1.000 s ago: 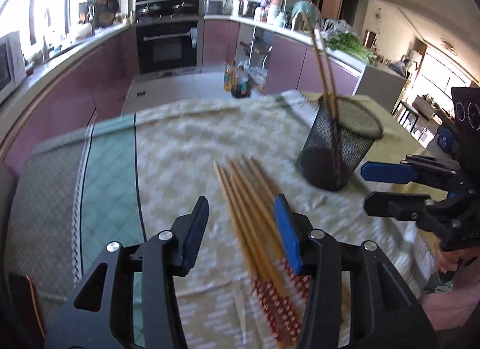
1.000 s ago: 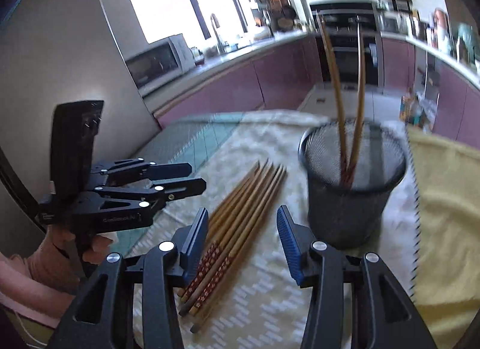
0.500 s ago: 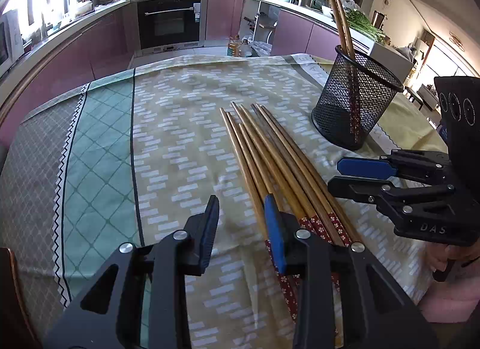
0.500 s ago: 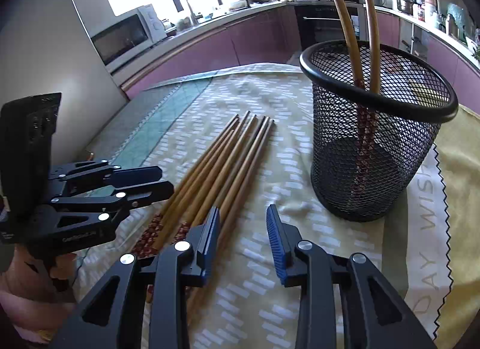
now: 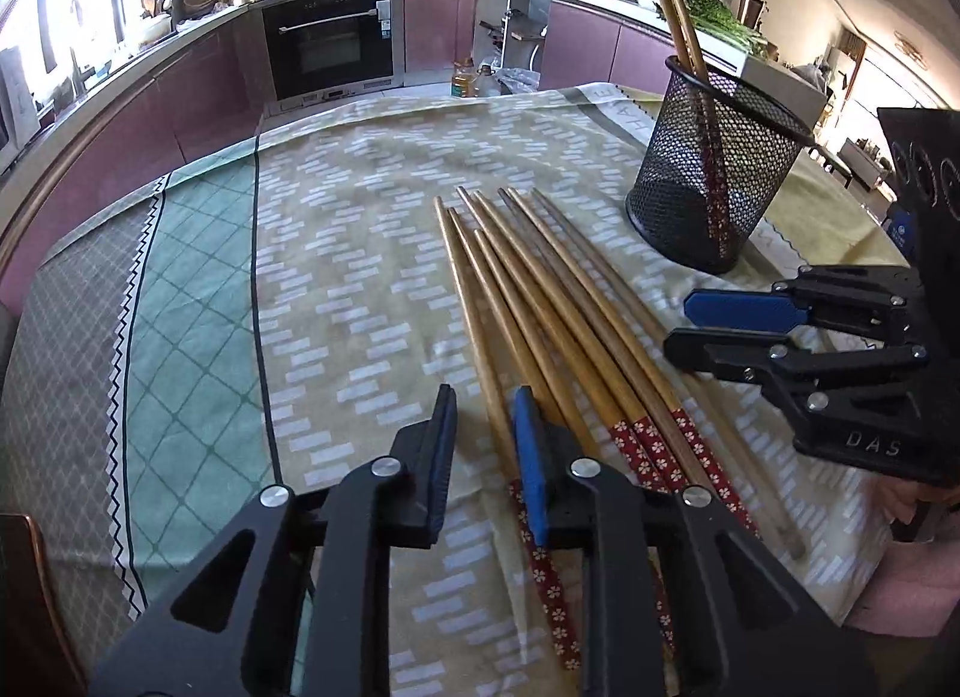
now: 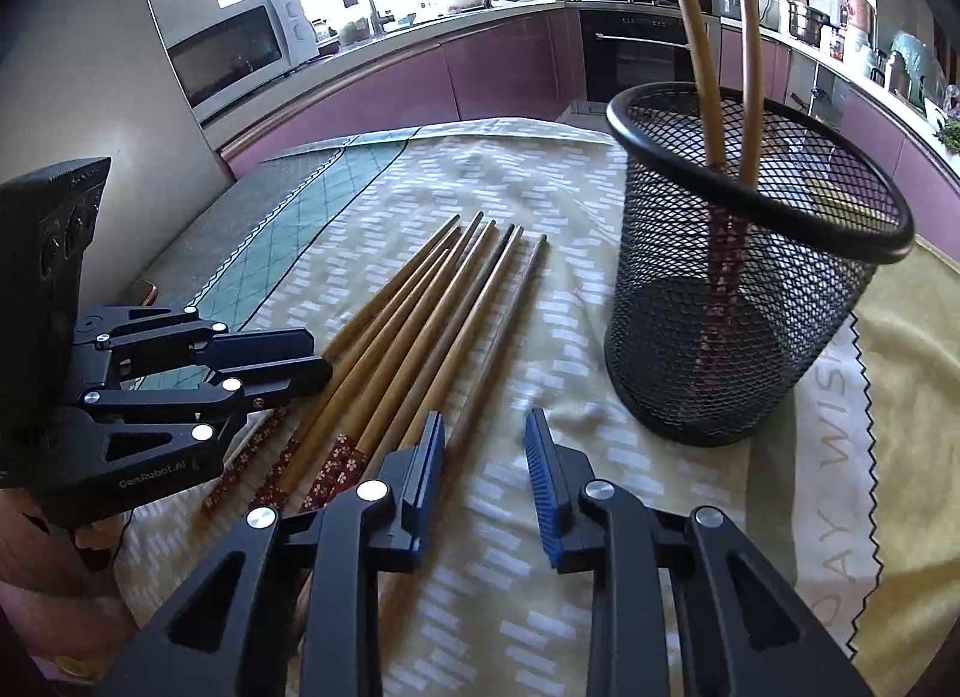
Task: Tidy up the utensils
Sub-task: 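Move the left gripper to grasp a chopstick while the right gripper grasps another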
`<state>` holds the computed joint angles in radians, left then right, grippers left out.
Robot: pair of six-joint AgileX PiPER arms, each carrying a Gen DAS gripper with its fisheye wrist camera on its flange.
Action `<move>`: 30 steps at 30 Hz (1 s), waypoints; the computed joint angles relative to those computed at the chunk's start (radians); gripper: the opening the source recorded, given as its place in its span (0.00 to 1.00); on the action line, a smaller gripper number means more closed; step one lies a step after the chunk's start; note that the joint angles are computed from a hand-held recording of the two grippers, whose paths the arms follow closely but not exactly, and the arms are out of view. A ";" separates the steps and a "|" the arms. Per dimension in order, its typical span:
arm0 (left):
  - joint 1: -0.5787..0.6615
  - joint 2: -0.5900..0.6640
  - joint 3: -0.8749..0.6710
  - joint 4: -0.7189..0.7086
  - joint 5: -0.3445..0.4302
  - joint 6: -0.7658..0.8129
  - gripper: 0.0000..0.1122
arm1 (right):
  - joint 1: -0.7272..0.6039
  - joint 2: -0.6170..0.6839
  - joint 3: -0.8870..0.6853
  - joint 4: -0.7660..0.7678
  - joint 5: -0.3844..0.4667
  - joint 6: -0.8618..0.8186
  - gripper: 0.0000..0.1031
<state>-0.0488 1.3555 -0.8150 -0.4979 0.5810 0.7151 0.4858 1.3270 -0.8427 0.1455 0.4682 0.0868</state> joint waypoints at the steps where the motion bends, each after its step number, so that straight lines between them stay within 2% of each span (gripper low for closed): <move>1: 0.004 0.004 -0.003 -0.005 0.004 0.005 0.18 | -0.004 0.002 -0.005 0.002 0.009 0.000 0.25; 4: 0.015 0.028 -0.032 -0.026 0.031 0.010 0.19 | 0.002 0.018 -0.022 -0.021 0.015 0.022 0.25; 12: -0.027 0.084 -0.089 0.036 0.008 -0.068 0.18 | 0.022 0.078 -0.068 -0.098 -0.008 0.121 0.26; 15: -0.042 0.096 -0.100 0.062 -0.003 -0.101 0.17 | 0.014 0.080 -0.066 -0.097 -0.018 0.132 0.20; 17: -0.043 0.100 -0.104 0.060 -0.005 -0.111 0.15 | -0.018 0.073 -0.054 0.012 -0.025 0.041 0.14; 18: -0.039 0.101 -0.103 0.049 -0.004 -0.105 0.10 | -0.032 0.071 -0.051 0.065 -0.026 -0.004 0.10; 20: -0.029 0.100 -0.100 0.020 -0.001 -0.095 0.09 | -0.059 0.064 -0.040 0.159 -0.025 -0.081 0.08; 26: 0.011 0.046 -0.059 -0.066 -0.001 -0.042 0.07 | -0.087 0.020 -0.005 0.273 -0.030 -0.183 0.06; 30: 0.036 0.010 -0.042 -0.116 0.044 0.029 0.07 | -0.079 -0.015 0.002 0.298 -0.015 -0.245 0.05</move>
<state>-0.0125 1.3658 -0.8570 -0.6138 0.6251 0.7439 0.4072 1.3123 -0.8407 0.4436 0.4535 -0.1578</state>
